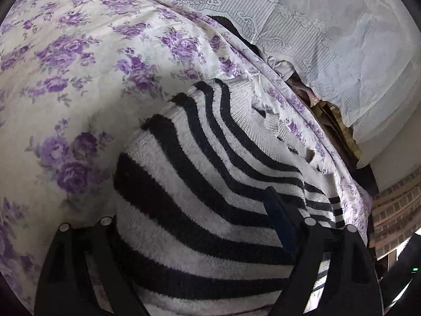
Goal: Fold small clothes
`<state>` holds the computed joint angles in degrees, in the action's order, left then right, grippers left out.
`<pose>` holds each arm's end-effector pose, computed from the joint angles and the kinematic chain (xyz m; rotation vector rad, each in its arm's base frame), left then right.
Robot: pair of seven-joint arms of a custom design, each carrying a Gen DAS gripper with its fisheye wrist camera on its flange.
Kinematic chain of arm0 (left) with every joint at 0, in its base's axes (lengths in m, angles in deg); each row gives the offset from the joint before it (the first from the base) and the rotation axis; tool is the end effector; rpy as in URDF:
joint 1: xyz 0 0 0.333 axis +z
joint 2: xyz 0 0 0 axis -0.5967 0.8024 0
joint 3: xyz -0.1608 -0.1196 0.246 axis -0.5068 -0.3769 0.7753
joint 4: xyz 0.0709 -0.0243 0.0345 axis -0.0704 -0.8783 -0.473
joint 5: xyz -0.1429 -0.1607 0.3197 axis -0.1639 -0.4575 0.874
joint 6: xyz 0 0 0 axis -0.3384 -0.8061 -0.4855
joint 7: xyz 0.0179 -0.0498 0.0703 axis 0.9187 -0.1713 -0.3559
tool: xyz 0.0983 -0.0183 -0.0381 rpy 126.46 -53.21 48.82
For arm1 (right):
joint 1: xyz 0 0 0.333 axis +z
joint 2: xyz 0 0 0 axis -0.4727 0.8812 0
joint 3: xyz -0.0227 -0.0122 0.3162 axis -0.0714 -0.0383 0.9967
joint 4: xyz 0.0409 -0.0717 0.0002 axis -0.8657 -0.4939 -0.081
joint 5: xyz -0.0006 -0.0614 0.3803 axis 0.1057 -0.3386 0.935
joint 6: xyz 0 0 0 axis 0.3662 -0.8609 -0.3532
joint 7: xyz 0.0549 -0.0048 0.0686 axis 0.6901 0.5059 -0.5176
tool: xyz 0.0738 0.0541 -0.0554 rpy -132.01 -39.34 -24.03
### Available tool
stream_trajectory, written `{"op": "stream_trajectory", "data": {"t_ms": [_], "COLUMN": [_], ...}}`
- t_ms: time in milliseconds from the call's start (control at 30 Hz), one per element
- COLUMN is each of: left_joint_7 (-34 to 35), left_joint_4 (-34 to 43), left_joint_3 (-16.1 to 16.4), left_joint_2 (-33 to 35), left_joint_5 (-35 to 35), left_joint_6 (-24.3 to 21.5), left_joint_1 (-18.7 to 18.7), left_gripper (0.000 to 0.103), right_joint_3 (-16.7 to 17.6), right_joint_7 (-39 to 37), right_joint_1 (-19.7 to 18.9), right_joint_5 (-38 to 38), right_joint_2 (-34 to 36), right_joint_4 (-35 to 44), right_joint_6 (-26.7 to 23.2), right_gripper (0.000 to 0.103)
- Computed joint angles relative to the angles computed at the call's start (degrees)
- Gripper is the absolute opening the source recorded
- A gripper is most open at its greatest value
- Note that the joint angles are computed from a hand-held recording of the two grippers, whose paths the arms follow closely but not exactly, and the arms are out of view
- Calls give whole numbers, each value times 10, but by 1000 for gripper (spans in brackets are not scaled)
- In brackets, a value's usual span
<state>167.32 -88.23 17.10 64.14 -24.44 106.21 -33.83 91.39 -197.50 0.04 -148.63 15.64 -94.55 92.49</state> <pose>0.6159 -0.2374 0.3683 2.0784 -1.9853 1.2496 0.5152 0.3261 0.3991 -1.6360 1.8779 -0.8674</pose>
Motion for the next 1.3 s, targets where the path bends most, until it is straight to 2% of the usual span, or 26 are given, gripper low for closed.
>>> {"op": "stream_trajectory", "data": {"t_ms": [33,133,233,267,300,333,433,467,567,600,667,733,767,833,933,1000,1100,1167,1267,1300], "left_joint_7": [-6,-31,-67,-69,-70,-73,-79,-86,-95,-99,-120,-145,-151,-152,-152,-155,-150,-156,-186,-204], "left_joint_4": [3,14,17,14,9,6,0,1,5,6,4,-1,-3,-3,-7,-13,-24,-28,-37,-42], "left_joint_3": [6,32,61,59,55,52,35,37,30,36,66,94,94,72,54,56,38,40,87,119], "left_joint_2": [2,8,6,5,1,-1,-1,1,8,9,3,-3,-3,0,2,-3,-7,-11,-25,-32], "left_joint_5": [6,34,77,85,91,96,102,107,115,124,153,183,189,185,184,193,197,206,238,256], "left_joint_6": [-1,1,-1,2,10,15,23,21,14,13,14,20,22,23,29,38,53,58,69,74], "left_joint_1": [-6,-29,-56,-54,-52,-50,-33,-34,-26,-32,-60,-85,-84,-60,-41,-43,-26,-28,-71,-100], "left_gripper": [82,82,80,77,67,65,63,63,70,71,71,67,65,56,43,36,26,24,22,22], "right_joint_3": [-6,-2,0,2,4,6,6,6,12,-3,-10,-14,-11,1,17,12,7,9,15,16], "right_joint_7": [-36,-44,-55,-59,-62,-63,-49,-56,-136,-119,-104,-65,-44,-36,-111,-97,-33,33,93,99], "right_joint_1": [2,-10,-3,2,4,8,25,23,6,15,20,29,32,30,24,16,12,9,-11,-19], "right_joint_5": [33,42,37,33,30,24,-22,-19,47,41,37,-2,-24,-47,9,13,-28,-82,-124,-127], "right_joint_2": [14,-3,-5,-7,-5,-7,3,9,58,60,49,20,5,-9,12,-1,-25,-48,-71,-73], "right_joint_4": [4,-15,-13,-12,-7,-5,27,39,91,88,76,43,26,7,16,2,-28,-50,-71,-74], "right_joint_6": [11,29,1,-15,-25,-35,-115,-125,-141,-129,-118,-109,-105,-93,-100,-68,-34,-25,9,21], "right_gripper": [100,100,100,100,100,100,100,100,100,100,100,100,100,100,100,100,100,100,100,100]}}
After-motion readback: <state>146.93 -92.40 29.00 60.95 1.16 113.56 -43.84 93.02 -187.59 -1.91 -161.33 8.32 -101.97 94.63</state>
